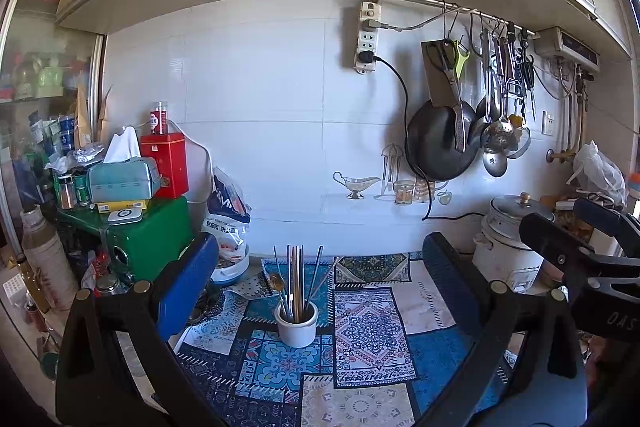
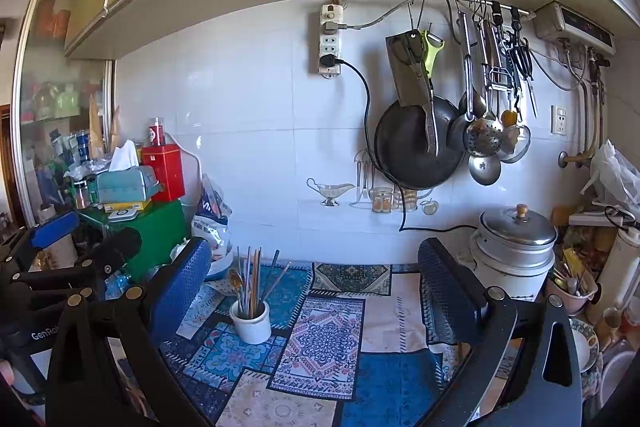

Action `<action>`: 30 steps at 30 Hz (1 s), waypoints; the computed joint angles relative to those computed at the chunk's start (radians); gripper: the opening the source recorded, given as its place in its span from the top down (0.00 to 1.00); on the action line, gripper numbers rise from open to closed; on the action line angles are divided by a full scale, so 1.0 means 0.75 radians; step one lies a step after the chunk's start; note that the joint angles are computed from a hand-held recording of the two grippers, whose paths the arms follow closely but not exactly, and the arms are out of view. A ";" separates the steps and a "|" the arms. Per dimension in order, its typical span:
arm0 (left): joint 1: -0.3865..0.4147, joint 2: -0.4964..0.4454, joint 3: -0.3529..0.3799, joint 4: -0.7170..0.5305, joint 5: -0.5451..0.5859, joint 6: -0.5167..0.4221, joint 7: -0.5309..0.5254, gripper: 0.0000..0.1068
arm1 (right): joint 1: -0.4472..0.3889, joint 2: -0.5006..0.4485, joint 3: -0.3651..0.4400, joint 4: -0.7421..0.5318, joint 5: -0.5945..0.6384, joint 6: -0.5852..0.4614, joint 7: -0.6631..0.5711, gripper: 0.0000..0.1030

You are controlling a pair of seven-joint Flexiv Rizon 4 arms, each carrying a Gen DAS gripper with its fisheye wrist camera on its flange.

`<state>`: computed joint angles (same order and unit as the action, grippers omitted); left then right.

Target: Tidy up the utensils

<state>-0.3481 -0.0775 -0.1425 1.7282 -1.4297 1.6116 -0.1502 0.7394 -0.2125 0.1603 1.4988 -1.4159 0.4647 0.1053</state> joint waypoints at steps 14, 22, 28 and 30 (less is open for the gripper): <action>0.012 -0.008 0.000 -0.012 0.001 -0.031 -0.009 0.04 | -0.011 -0.002 -0.005 -0.005 0.005 0.022 -0.008 0.00; 0.016 -0.018 -0.004 -0.031 -0.025 -0.038 0.007 0.04 | -0.022 -0.017 -0.019 -0.023 0.011 0.058 -0.029 0.00; 0.025 -0.045 -0.008 -0.054 -0.013 -0.030 -0.005 0.04 | -0.029 -0.035 -0.034 -0.041 0.014 0.094 -0.040 0.00; 0.032 -0.058 -0.012 -0.064 0.002 -0.024 -0.017 0.04 | -0.036 -0.041 -0.041 -0.046 0.016 0.118 -0.043 0.00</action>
<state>-0.3238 -0.1212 -0.1517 1.6800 -1.4281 1.5934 -0.1630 0.7128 -0.2432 0.1295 1.4643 -1.4039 0.5530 0.0732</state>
